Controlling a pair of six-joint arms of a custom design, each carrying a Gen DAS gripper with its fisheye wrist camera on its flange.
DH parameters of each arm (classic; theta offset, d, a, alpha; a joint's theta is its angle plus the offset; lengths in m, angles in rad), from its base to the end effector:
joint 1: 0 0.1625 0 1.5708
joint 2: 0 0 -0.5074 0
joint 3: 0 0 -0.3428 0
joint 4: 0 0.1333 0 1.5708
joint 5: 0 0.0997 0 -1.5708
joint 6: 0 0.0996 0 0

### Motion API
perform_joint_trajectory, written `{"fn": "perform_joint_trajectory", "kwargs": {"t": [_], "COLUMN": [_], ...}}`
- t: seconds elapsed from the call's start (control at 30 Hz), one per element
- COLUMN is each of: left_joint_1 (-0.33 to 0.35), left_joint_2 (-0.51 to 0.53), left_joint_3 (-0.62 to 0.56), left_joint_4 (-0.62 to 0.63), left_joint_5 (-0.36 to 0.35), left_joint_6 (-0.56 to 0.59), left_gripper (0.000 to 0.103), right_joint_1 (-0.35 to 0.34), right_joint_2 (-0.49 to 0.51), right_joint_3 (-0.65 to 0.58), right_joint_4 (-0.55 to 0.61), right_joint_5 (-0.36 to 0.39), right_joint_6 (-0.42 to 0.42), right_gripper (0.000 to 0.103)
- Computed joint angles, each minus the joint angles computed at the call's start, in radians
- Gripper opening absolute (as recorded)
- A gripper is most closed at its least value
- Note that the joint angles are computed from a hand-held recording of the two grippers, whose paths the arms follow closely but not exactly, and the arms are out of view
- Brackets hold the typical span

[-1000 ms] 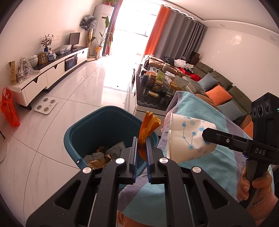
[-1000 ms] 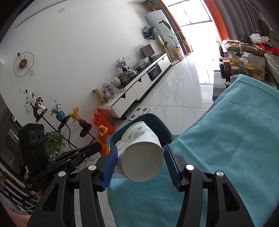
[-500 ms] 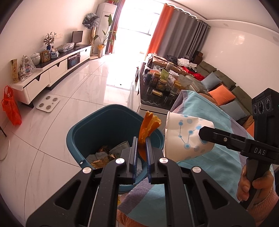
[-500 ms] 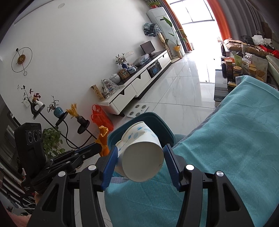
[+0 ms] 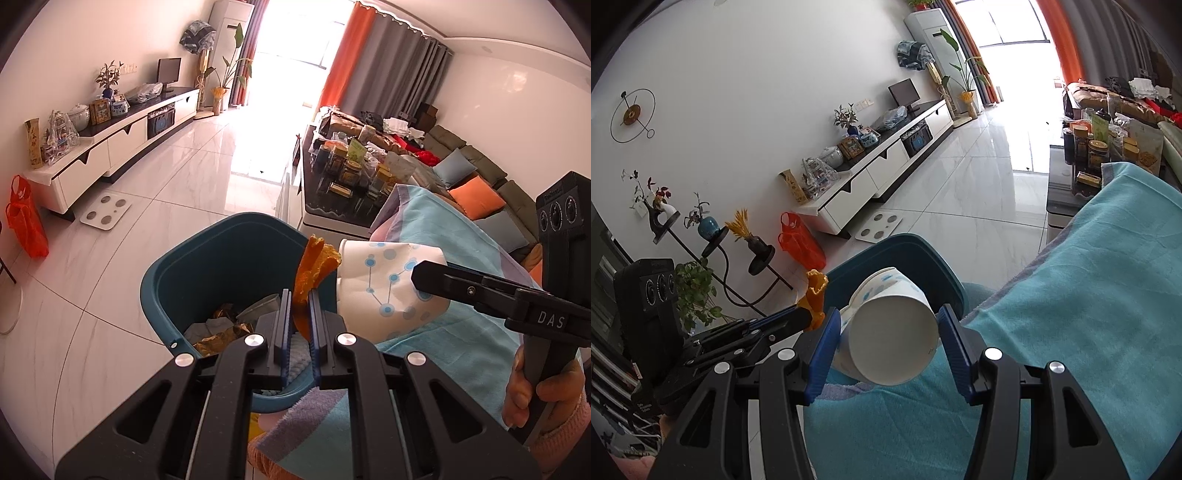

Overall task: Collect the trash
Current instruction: 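Carry the orange peel and white paper cup over the teal bin, then open both grippers to drop the peel and cup into the bin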

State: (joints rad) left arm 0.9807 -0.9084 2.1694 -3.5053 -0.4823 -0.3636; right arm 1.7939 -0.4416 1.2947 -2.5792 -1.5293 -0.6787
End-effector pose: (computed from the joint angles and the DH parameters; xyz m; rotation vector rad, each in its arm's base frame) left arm -0.1071 -0.5581 0.2622 -0.2086 2.1762 -1.2593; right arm 0.3106 -0.7479 0.0382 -1.3669 2.8116 -0.2516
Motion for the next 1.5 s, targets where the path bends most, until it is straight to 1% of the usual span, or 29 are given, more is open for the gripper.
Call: {"fn": "perform_joint_trajectory", "kwargs": {"t": [0.2,0.5,0.87,1.13,1.17,1.2,1.27,1.37,1.4,1.5], "left_joint_1": [0.02,0.051,0.092,0.116,0.118,0.119,0.119,0.117,0.113,0.094], "left_joint_2": [0.002,0.006,0.012,0.026,0.027,0.029,0.032,0.036,0.038,0.041], "left_joint_3": [-0.011,-0.027,-0.07,-0.095,-0.099,-0.098,-0.099,-0.093,-0.089,-0.065], "left_joint_4": [0.0,0.025,0.079,0.102,0.106,0.104,0.103,0.084,0.074,0.018], "left_joint_5": [-0.008,-0.023,-0.044,-0.066,-0.067,-0.068,-0.057,-0.051,-0.043,-0.022], "left_joint_6": [0.01,-0.009,-0.027,-0.048,-0.052,-0.055,-0.06,-0.06,-0.055,-0.022], "left_gripper": [0.009,0.009,0.009,0.011,0.015,0.022,0.029,0.036,0.042,0.054], "right_joint_1": [0.007,0.019,0.034,0.042,0.043,0.042,0.04,0.034,0.032,0.021], "right_joint_2": [0.018,0.049,0.091,0.107,0.107,0.106,0.104,0.093,0.088,0.062], "right_joint_3": [-0.02,-0.051,-0.094,-0.118,-0.116,-0.114,-0.113,-0.101,-0.095,-0.063], "right_joint_4": [0.006,0.026,0.048,0.074,0.071,0.071,0.071,0.064,0.06,0.042], "right_joint_5": [-0.008,-0.035,-0.086,-0.105,-0.106,-0.104,-0.099,-0.091,-0.087,-0.071], "right_joint_6": [0.002,0.002,0.028,0.043,0.042,0.043,0.045,0.042,0.044,0.037], "right_gripper": [0.052,0.052,0.052,0.053,0.053,0.053,0.053,0.053,0.053,0.055]}}
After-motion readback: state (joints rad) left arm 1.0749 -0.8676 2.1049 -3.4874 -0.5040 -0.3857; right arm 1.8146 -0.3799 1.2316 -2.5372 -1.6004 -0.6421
